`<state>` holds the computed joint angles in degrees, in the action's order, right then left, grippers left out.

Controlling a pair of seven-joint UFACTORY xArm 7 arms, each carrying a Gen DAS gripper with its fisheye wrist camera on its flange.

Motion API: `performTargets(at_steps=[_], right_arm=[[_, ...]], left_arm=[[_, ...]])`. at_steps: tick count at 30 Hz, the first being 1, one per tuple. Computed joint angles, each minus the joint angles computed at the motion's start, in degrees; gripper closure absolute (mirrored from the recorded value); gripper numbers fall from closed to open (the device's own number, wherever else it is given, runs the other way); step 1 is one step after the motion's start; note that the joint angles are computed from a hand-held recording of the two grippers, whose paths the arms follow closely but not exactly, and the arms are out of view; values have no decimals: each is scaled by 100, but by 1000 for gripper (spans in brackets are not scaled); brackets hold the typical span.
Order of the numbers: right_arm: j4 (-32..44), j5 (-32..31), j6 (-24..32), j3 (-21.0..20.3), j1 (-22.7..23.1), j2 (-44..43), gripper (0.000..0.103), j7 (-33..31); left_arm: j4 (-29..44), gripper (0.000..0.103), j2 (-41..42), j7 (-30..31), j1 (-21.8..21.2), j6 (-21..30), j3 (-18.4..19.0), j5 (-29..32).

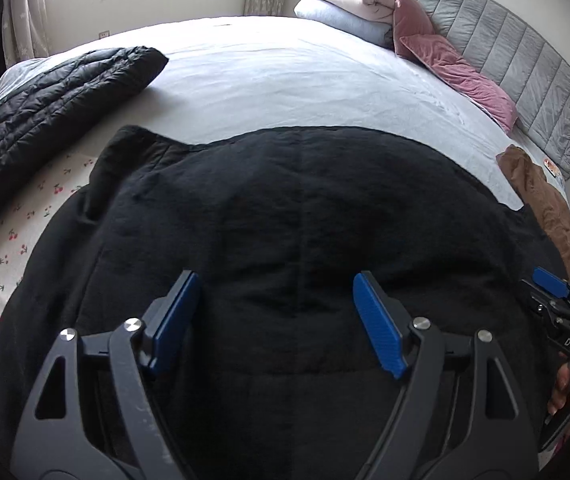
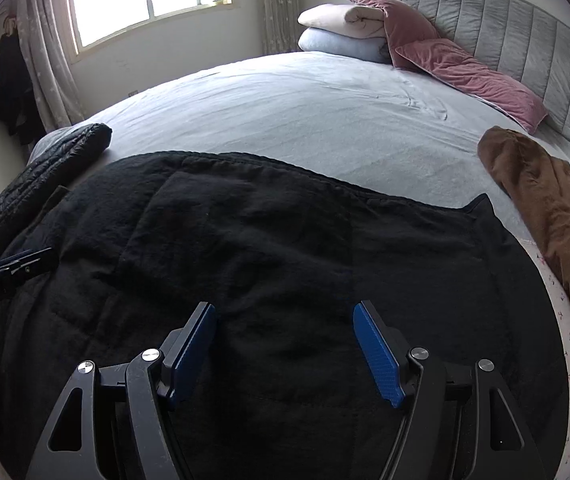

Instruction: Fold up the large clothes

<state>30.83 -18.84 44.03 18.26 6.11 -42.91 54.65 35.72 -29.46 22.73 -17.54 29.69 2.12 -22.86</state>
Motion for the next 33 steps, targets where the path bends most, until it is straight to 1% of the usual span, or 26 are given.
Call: performTargets(at_steps=[1, 2, 3, 4, 5, 6, 7, 8, 9, 11, 12, 13, 15, 17, 18, 21, 23, 24, 25, 27, 28, 29, 30, 31, 32, 33], right_arm=[[-200, -7, 78, -173, 42, -231, 31, -181], [-363, -50, 303, -237, 6, -504, 30, -295], [-548, -117, 496, -316, -45, -825, 30, -432], [-747, -137, 649, -475, -65, -1202, 30, -625], [-886, -125, 921, -579, -163, -1555, 30, -738], [-1020, -107, 1144, -687, -276, -1914, 30, -827], [-1133, -51, 1354, -850, -371, -2337, 30, -932], [-1194, 46, 1571, -931, -528, -2684, 30, -909], [-1156, 113, 1874, -909, -698, -2906, 30, -880], [-1117, 189, 2285, -843, -752, -3381, 30, -1014], [-1101, 306, 2414, -788, -671, -3619, 30, -1062], [-1030, 451, 2575, -707, -581, -3755, 30, -1103], [-836, 802, 2826, -345, -335, -3831, 30, -1058], [-679, 1156, 2846, 51, 1, -3809, 28, -940], [-614, 1315, 2795, 271, 145, -3738, 26, -830], [-465, 1632, 2689, 773, 555, -3341, 24, -570], [-534, 1742, 2757, 914, 806, -3247, 24, -342], [-633, 1813, 2828, 885, 945, -3292, 24, -213], [-755, 1859, 2973, 830, 1079, -3412, 24, -93], [-954, 1718, 3417, 853, 1322, -3881, 24, 54], [-1014, 1675, 3654, 847, 1459, -4186, 24, 113], [-970, 1624, 4031, 867, 1466, -4361, 24, 186], [-911, 1591, 4412, 853, 1444, -4485, 24, 237], [-890, 1588, 4694, 809, 1433, -4675, 24, 303], [-870, 1634, 4903, 751, 1412, -4906, 24, 403], [-812, 1714, 5077, 722, 1366, -5096, 24, 504]], left_arm=[[-91, 23, 14, 91, 194, -261, -17, 244], [-141, 23, 63, 178, 398, -486, -11, 507], [-89, 23, 170, 188, 617, -519, 41, 725], [78, 23, 338, 209, 721, -329, 225, 737], [307, 23, 512, 237, 767, -7, 442, 602], [488, 22, 638, 236, 879, 211, 542, 539], [596, 22, 701, 45, 1123, 272, 462, 696], [605, 23, 673, -294, 1441, 228, 264, 944], [616, 25, 592, -393, 1519, 273, 282, 999], [476, 25, 200, -114, 1487, 274, 388, 946], [318, 25, -101, 2, 1477, 256, 381, 985], [194, 24, -412, 143, 1409, 366, 406, 986], [0, 24, -1055, 421, 1171, 865, 537, 862], [-230, 21, -1707, 633, 918, 1414, 644, 650], [-353, 20, -1984, 703, 844, 1604, 626, 605], [-773, 19, -2642, 891, 782, 2045, 546, 668], [-1010, 19, -2820, 916, 916, 2206, 510, 813], [-1117, 19, -2838, 935, 1041, 2230, 509, 936], [-1218, 19, -2875, 1030, 1141, 2229, 602, 1026], [-1391, 19, -3132, 1445, 1276, 2199, 920, 1128], [-1465, 19, -3225, 1577, 1454, 2048, 900, 1286], [-1490, 19, -3263, 1643, 1615, 1951, 870, 1417], [-1425, 19, -3209, 1691, 1733, 1989, 941, 1481], [-1289, 18, -3089, 1674, 1834, 2106, 1029, 1482], [-1202, 14, -3028, 1553, 2007, 2194, 1021, 1500], [-1106, 13, -2991, 1437, 2134, 2308, 1037, 1486]])
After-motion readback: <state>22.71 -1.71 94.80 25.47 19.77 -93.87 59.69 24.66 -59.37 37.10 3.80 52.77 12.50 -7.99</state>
